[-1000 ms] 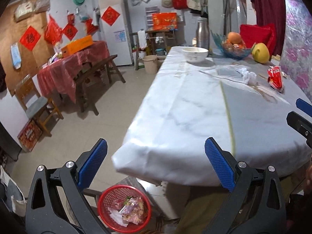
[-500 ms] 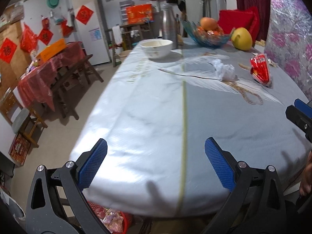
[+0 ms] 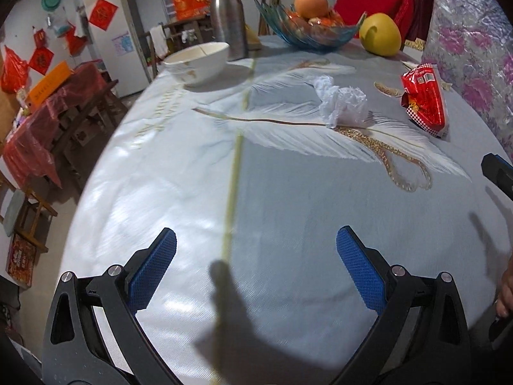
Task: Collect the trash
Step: 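Move both tools back over the table toward the tissue and red chip bag, then grasp the crumpled white tissue with the left tool while the right tool grasps the red chip bag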
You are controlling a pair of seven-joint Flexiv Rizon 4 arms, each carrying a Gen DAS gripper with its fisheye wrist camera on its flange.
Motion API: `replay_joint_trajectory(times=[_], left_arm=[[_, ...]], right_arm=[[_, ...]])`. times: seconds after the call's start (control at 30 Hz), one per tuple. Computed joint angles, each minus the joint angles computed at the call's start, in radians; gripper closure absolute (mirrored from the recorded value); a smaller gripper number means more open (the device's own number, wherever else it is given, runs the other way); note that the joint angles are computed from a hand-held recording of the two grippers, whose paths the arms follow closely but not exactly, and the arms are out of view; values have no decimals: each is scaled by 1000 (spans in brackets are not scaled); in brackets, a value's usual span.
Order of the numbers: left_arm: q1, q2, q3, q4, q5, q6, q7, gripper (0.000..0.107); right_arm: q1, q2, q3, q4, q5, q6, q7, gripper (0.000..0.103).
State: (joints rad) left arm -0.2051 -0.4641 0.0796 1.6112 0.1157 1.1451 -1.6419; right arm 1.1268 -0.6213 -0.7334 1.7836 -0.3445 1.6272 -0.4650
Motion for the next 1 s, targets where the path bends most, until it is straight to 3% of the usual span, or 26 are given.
replay_joint_trajectory(times=[0.33, 0.43, 0.6, 0.8, 0.93, 1.0], left_arm=[[13, -147, -60, -210, -95, -109, 78, 11], [12, -191, -69, -281, -122, -145, 99, 10], [-5, -277, -62, -424, -133, -222, 109, 10], [-30, -358, -53, -555, -116, -273, 131, 10], [-33, -436, -67, -694, -119, -327, 179, 9], [-17, -476, -94, -748, -151, -339, 211, 9]], right_arm=[[-115, -1, 86, -42, -38, -38, 30, 6], [-209, 6, 202, -66, -33, -37, 42, 6], [-213, 2, 197, -62, -50, -26, 90, 6], [-387, 6, 417, -116, -56, -82, 73, 6], [-458, -3, 494, -120, -31, -38, 95, 6], [-449, -5, 480, -114, -21, -18, 107, 6]])
